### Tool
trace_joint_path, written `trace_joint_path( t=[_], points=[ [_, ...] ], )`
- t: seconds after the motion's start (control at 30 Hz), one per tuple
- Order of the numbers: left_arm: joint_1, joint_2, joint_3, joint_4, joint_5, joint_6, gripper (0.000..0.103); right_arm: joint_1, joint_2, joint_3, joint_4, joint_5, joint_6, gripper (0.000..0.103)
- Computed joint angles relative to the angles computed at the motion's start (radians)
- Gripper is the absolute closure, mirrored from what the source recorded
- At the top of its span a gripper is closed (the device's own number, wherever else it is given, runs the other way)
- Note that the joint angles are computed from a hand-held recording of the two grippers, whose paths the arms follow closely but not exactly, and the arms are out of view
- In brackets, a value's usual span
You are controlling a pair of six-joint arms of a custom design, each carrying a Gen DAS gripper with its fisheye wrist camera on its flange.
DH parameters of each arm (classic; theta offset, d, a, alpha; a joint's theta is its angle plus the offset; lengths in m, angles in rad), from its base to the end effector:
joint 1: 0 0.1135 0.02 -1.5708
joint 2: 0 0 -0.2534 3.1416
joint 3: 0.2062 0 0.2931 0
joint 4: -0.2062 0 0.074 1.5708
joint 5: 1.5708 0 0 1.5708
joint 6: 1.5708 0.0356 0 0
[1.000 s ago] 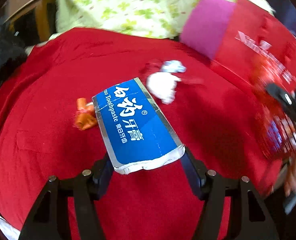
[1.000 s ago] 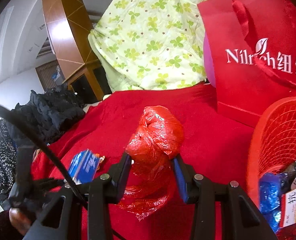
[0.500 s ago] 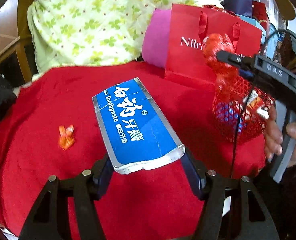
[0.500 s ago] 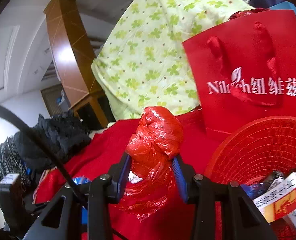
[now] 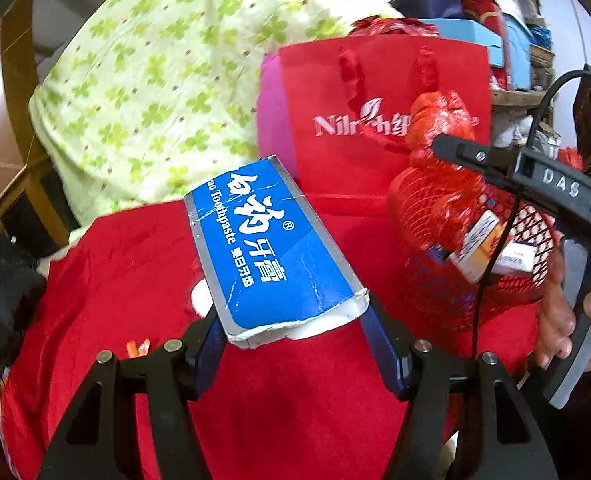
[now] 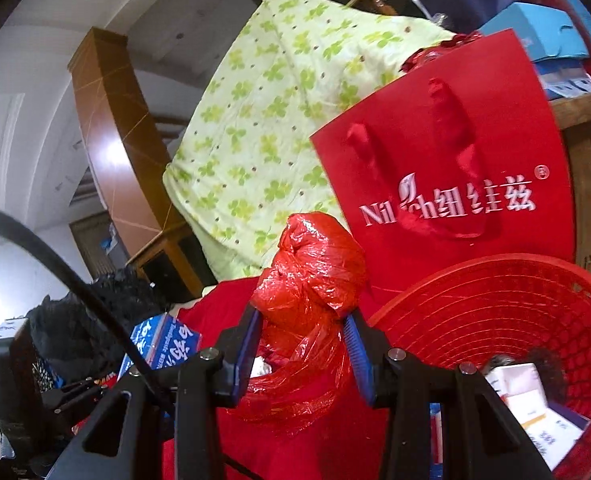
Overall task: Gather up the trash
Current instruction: 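Drop the red bag into the basket with the right tool while the left tool carries the toothpaste box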
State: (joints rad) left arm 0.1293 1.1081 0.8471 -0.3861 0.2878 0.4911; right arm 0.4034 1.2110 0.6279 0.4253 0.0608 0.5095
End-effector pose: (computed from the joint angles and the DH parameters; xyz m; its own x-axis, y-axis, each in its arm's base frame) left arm 0.2847 0.0268 0.2590 -0.4796 0.3937 -0.7842 0.3710 0.9009 0.2254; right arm 0.2873 0.1203 0.2256 -0.2904 0.4054 -0.8668 -0.2234 0.8521 0.4734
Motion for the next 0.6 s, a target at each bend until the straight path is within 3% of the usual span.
trace_joint_path(
  t=[0.27,0.6],
  points=[
    [-0.105,-0.02,0.036,-0.017,-0.026,-0.036,0.036,-0.077,-0.102,-0.079,-0.002,-0.015,0.036,0.058],
    [-0.185,0.003,0.097,-0.053,0.046,-0.082,0.036,-0.24,-0.288,-0.204,-0.012,-0.068,0.121,0.058]
  ],
)
